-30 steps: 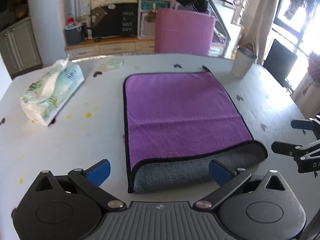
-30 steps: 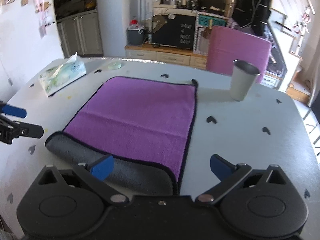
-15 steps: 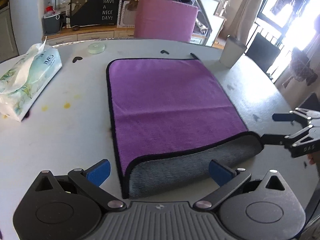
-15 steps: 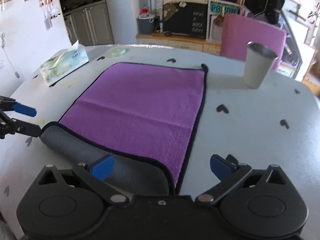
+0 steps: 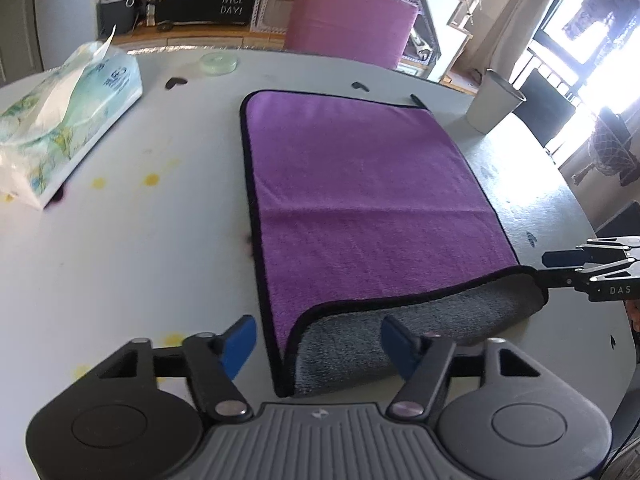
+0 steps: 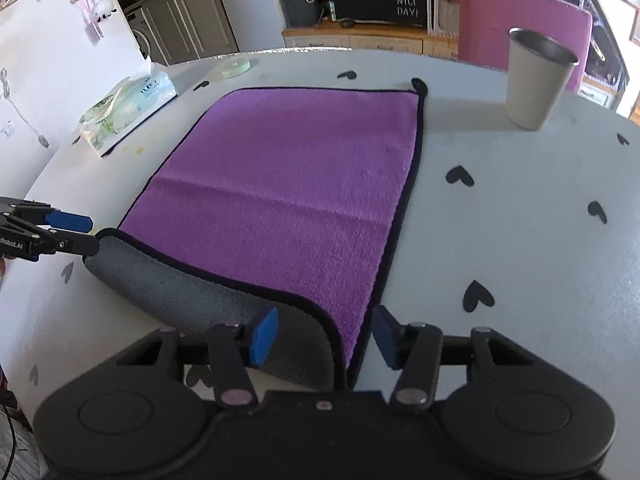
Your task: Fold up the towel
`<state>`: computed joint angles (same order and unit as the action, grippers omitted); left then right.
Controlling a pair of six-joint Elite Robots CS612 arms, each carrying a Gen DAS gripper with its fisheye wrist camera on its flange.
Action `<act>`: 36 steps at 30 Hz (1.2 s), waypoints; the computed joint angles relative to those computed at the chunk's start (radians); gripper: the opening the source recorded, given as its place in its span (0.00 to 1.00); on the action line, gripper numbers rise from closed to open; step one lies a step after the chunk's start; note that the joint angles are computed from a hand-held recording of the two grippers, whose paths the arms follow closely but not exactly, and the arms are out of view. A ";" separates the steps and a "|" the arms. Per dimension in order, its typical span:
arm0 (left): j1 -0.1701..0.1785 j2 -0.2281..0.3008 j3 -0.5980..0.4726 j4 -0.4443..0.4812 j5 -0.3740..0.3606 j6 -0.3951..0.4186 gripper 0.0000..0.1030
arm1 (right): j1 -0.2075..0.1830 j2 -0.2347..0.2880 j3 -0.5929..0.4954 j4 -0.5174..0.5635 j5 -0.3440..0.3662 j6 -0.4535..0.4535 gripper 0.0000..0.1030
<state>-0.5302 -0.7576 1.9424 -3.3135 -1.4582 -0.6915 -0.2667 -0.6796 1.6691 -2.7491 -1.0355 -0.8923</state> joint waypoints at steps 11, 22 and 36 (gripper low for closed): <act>0.010 0.004 -0.013 0.044 -0.018 0.002 0.55 | 0.012 0.006 -0.030 0.085 -0.037 -0.006 0.42; 0.012 0.001 -0.030 0.096 -0.046 0.022 0.42 | 0.023 0.006 -0.034 0.096 -0.079 -0.038 0.26; 0.004 -0.016 -0.039 0.202 -0.026 0.051 0.09 | 0.024 -0.007 -0.008 0.069 -0.103 -0.090 0.07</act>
<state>-0.5263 -0.7732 1.9033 -3.1119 -1.4846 -0.6407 -0.2429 -0.6865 1.6613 -2.6806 -1.1390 -0.9819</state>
